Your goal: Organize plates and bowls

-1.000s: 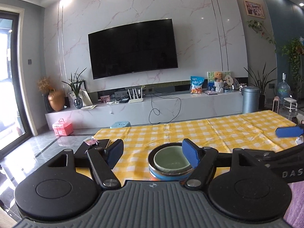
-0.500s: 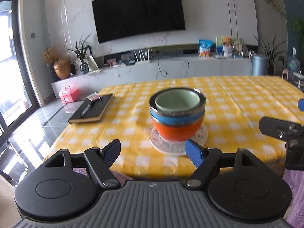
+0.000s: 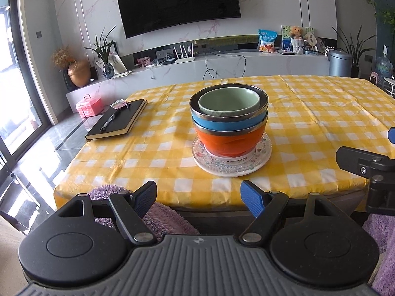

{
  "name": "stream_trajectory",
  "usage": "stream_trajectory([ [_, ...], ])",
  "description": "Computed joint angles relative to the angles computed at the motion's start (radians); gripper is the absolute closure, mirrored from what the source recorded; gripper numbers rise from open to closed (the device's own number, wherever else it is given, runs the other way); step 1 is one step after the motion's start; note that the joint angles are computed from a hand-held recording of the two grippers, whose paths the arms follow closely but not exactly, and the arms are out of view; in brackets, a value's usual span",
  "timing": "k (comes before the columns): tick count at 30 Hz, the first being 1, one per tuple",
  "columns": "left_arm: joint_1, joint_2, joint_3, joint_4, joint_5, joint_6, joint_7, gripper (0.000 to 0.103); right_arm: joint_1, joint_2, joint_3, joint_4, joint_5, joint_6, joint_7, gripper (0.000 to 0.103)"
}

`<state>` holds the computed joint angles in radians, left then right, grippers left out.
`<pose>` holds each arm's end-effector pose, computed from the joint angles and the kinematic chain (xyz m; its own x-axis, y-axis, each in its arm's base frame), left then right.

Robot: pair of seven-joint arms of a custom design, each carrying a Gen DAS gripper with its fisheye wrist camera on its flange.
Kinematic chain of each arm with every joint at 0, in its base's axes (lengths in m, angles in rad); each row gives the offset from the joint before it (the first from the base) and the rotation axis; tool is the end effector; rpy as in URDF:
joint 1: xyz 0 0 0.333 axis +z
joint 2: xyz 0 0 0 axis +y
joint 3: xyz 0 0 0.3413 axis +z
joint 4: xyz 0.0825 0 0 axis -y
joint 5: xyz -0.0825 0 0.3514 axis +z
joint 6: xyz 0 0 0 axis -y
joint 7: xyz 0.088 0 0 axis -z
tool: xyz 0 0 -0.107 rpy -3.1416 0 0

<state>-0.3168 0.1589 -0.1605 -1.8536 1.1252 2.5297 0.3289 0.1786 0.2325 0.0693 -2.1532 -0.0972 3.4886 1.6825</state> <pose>0.5446 -0.2855 0.5278 0.0677 -0.9828 -0.1718 -0.6023 0.0970 -0.7924 0.5745 0.1538 0.4774 0.2629 -0.9636 -0.0489 -0.4472 -0.0768 -0.8912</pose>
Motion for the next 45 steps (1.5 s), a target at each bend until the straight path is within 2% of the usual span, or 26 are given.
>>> stream_trajectory([
  [21,-0.001,-0.006,-0.002,0.0,0.007,-0.005,-0.004,0.012,0.005,-0.006,-0.005,-0.025,-0.003,0.047,-0.001,0.003],
  [45,0.002,-0.01,-0.004,-0.005,0.012,-0.004,-0.009,0.012,0.006,-0.006,-0.006,-0.028,-0.004,0.051,-0.003,0.003],
])
